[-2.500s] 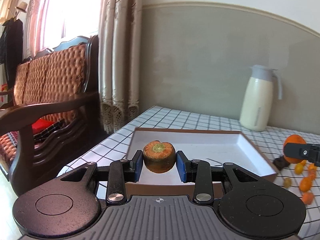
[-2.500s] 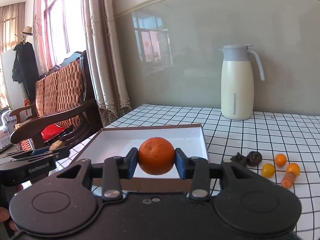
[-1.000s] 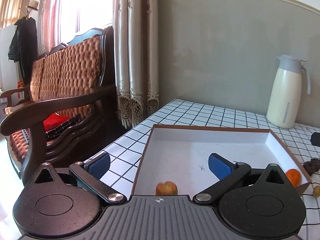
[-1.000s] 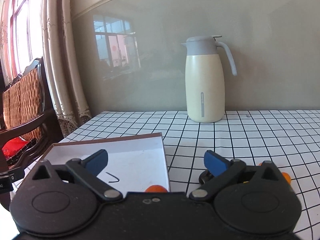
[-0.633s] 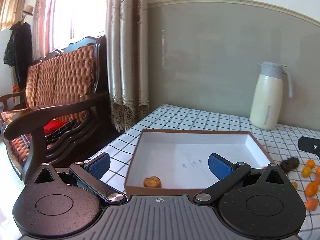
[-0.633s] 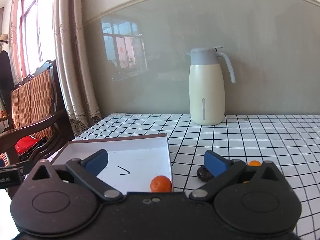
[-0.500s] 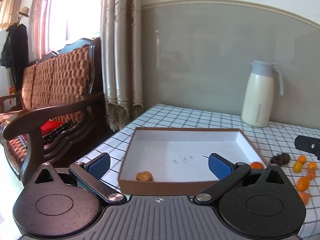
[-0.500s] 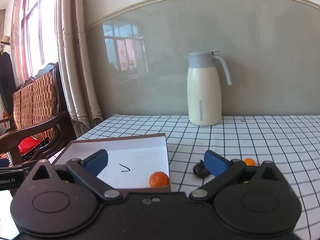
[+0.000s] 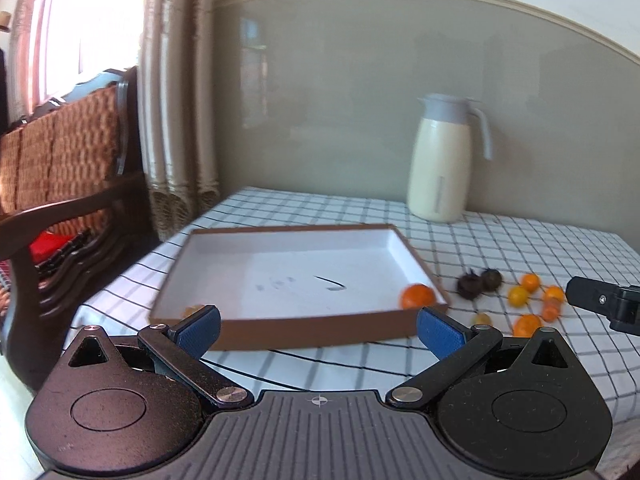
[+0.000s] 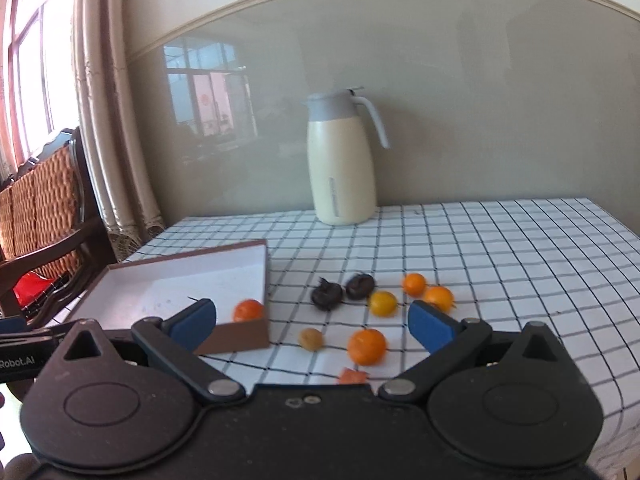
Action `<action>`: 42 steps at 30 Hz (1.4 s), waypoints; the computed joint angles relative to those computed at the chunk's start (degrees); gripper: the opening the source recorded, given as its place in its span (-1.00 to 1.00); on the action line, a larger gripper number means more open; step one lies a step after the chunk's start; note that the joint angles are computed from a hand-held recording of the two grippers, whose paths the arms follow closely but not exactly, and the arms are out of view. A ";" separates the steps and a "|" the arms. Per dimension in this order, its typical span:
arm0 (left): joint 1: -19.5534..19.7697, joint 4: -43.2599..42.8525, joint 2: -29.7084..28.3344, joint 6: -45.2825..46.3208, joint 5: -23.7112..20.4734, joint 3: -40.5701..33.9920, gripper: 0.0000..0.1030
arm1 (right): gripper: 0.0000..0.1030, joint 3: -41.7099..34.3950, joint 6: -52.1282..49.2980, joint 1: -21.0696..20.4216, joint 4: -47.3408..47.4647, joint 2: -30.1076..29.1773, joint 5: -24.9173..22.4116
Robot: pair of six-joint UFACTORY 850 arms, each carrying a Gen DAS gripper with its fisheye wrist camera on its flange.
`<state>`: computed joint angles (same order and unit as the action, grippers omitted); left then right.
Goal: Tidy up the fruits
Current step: 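Move the left tool to a carrot chunk while the right tool reaches a brown fruit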
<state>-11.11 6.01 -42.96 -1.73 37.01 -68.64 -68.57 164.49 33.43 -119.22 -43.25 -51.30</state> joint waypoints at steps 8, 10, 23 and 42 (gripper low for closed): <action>-2.28 4.15 -0.51 -2.12 -0.88 0.31 1.00 | 0.88 4.33 2.16 0.25 2.47 1.36 -2.54; -2.60 5.45 -0.92 -2.82 -1.19 0.11 1.00 | 0.88 5.09 2.85 0.18 2.72 1.56 -2.94; -4.48 10.05 -4.25 -3.67 -0.97 -2.09 1.00 | 0.44 7.49 7.39 -1.23 1.15 1.52 -0.86; -11.23 10.07 -10.82 -2.22 -1.99 -9.12 1.00 | 0.24 9.40 10.91 -6.15 -1.21 1.37 -0.29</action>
